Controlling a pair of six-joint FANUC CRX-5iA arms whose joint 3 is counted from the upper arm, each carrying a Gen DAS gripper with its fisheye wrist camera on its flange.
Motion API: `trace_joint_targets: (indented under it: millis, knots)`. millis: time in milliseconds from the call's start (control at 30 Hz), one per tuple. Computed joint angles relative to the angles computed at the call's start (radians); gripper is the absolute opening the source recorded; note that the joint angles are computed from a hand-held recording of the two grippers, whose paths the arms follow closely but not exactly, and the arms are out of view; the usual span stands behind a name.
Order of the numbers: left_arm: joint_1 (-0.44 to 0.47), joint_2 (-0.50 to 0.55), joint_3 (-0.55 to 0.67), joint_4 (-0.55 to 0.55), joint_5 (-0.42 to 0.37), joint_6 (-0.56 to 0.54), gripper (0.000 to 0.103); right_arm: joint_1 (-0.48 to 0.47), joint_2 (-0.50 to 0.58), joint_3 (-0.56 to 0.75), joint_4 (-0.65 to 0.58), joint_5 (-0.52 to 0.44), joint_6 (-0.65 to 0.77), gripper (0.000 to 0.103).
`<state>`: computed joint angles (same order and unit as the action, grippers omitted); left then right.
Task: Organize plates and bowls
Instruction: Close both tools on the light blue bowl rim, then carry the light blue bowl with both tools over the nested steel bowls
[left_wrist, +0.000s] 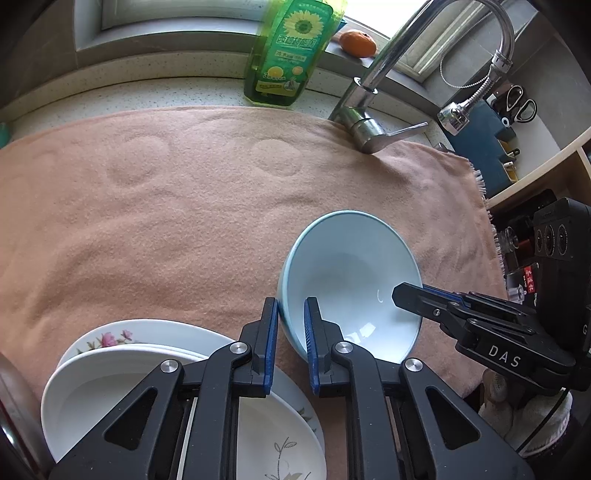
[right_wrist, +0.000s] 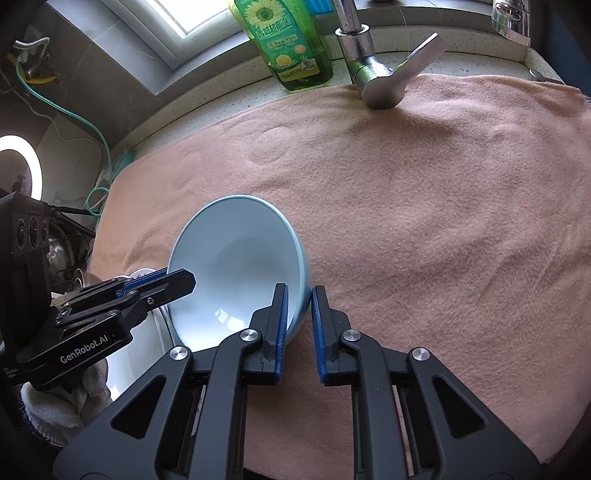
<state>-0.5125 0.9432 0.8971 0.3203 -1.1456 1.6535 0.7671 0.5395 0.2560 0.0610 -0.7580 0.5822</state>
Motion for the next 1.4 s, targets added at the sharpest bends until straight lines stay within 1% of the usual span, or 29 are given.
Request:
trace_joint_targets:
  millis: [267,600,1067,1400]
  knots:
    - [0.002,-0.02,-0.024,-0.002,0.018,-0.001,0.012,0.006,-0.002,0.008,0.023,-0.007,-0.011,0.013]
    - [0.013,-0.092,-0.113,-0.002,0.075,-0.008,0.012,0.022,-0.003,0.039,0.046,-0.023,-0.013,0.012]
    - [0.043,-0.247,-0.31,-0.004,0.183,0.001,0.012,0.061,0.036,0.166,0.068,-0.076,0.043,0.012]
    - [0.082,-0.379,-0.489,-0.007,0.274,0.022,0.012,0.094,0.113,0.325,0.05,-0.14,0.123,0.012]
